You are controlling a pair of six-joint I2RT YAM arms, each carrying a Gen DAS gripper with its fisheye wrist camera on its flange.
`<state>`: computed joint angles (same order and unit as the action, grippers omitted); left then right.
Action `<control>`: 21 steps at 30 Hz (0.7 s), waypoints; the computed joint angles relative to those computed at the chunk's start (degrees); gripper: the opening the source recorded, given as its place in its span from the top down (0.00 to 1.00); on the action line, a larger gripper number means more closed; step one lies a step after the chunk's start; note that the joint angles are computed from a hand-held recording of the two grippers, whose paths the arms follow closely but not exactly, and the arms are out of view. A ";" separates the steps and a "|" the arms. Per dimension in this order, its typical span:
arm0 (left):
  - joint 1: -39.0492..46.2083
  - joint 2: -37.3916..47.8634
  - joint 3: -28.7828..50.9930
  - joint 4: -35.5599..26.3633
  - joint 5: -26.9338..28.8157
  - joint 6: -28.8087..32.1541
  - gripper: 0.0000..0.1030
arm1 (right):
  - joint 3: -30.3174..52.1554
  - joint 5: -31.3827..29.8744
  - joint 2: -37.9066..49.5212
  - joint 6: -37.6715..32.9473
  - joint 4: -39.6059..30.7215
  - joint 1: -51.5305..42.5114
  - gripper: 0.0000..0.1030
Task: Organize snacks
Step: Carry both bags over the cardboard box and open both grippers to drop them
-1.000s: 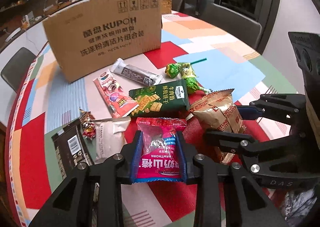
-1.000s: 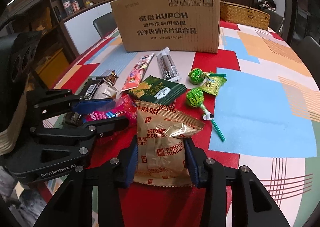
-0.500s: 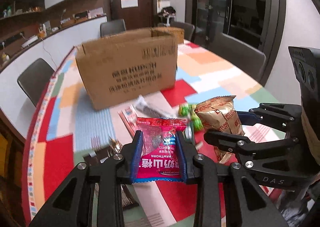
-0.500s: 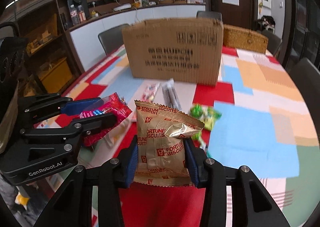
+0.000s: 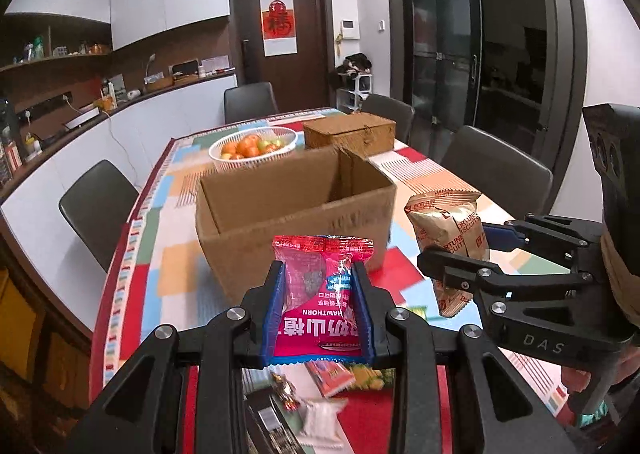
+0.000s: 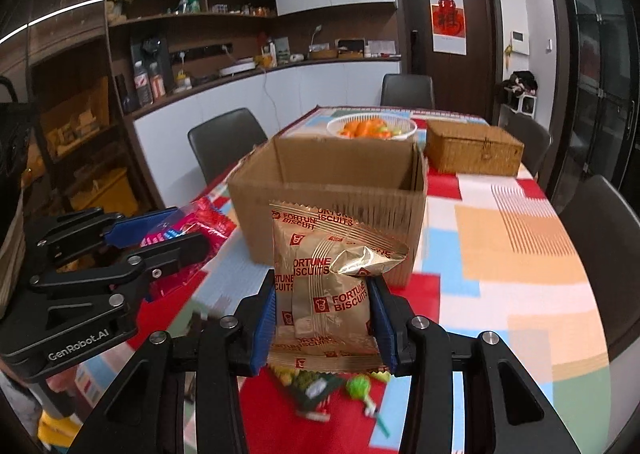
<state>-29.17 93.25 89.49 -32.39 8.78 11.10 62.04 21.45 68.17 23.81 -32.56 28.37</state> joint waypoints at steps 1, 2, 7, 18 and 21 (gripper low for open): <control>0.15 1.35 2.05 -0.49 -0.17 -0.12 0.68 | 1.34 -1.06 1.02 -1.01 0.21 -1.41 0.58; 0.19 2.01 3.13 -0.85 -0.32 -0.25 0.68 | 2.36 -1.83 1.94 -1.54 0.38 -2.32 0.58; 0.50 7.40 10.94 -3.12 -1.01 -0.91 0.68 | 7.40 -4.99 6.23 -4.37 1.12 -6.35 0.57; 1.78 20.55 31.42 -10.36 -2.09 -1.20 0.68 | 19.26 -10.25 16.76 -9.52 1.58 -12.68 0.57; 2.23 25.95 40.07 -14.42 -2.17 -1.45 0.68 | 23.13 -12.31 20.48 -10.02 1.20 -14.66 0.57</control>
